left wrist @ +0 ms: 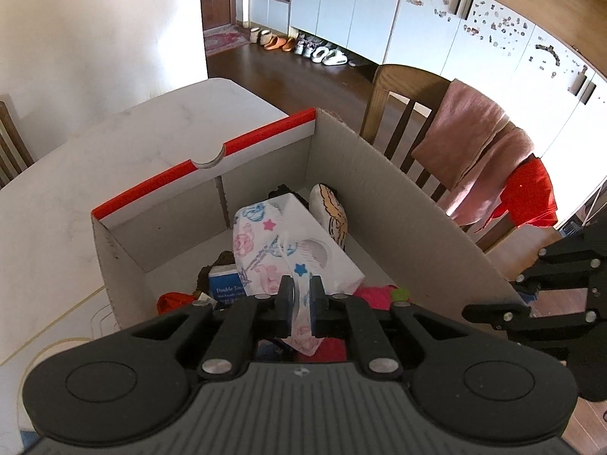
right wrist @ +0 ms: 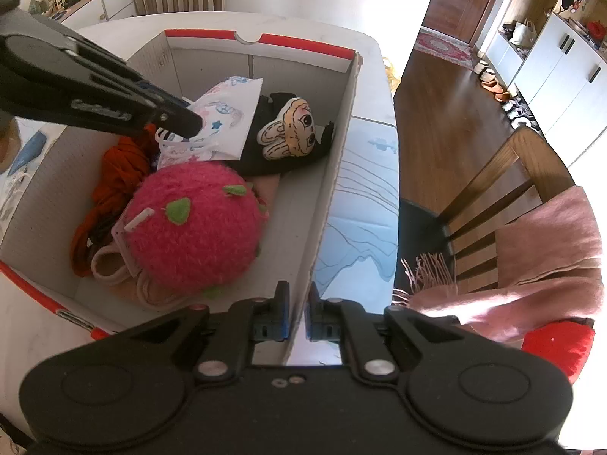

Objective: Organize objects
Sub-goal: 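Lower the pouch onto the doll head and open the left tool, then move the left tool back to the white cable on the mat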

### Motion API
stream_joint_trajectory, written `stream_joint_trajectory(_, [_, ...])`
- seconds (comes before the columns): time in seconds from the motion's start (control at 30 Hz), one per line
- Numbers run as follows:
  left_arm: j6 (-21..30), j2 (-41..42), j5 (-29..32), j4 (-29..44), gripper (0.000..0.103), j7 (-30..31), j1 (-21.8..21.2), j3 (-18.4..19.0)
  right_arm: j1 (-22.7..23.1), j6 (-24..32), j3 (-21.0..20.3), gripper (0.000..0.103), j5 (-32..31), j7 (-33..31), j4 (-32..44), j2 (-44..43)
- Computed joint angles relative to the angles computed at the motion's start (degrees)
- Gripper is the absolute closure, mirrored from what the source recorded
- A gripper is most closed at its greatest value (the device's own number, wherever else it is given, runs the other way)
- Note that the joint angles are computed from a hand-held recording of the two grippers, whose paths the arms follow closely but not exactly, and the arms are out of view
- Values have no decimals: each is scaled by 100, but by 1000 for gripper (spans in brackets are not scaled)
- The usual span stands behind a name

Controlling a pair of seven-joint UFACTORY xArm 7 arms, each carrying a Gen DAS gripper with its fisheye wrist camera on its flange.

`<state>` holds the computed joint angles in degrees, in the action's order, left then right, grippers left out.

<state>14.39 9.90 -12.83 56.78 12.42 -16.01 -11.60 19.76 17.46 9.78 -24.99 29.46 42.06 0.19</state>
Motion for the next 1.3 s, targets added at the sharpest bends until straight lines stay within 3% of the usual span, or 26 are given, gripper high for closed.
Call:
stream_joint_trajectory(0.07, [-14,-83,-127,-73,94,107,44,-47,2,10,1,96,-20,13,2,-13])
stream_joint_trajectory(0.17, [-39,-243,-513,-218,80,422,121,-137,1,14,10,96,-39,23,-15,-44])
stream_joint_trajectory(0.23, [-110,-349,-773,-316,53,669,127,-170,-2,23,17,96,-53,33,-27,-66])
stream_joint_trajectory(0.3, [-272,-463,-808,-450,36,703,58,-125,-7,27,26,96,-57,39,-34,-77])
stream_joint_trajectory(0.57, [-244,-1046,-1855,-813,35,1617,-134,15,-4,77,50,96,-149,160,-40,-86])
stream_joint_trajectory(0.87, [-228,-2036,-2498,-1495,20,2095,-614,627,2,100,61,97,-382,410,-40,-92])
stream_joint_trajectory(1.07, [-269,-2742,-2078,-2145,12,1637,-616,956,2,133,74,97,-481,511,-48,-124])
stream_joint_trajectory(1.13, [-278,-2965,-1930,-2381,4,1441,-594,1067,-2,141,77,97,-509,534,-50,-129])
stream_joint_trajectory(1.3, [-389,-3482,-1391,-3004,1,852,-367,1185,-3,168,88,97,-496,554,-46,-139])
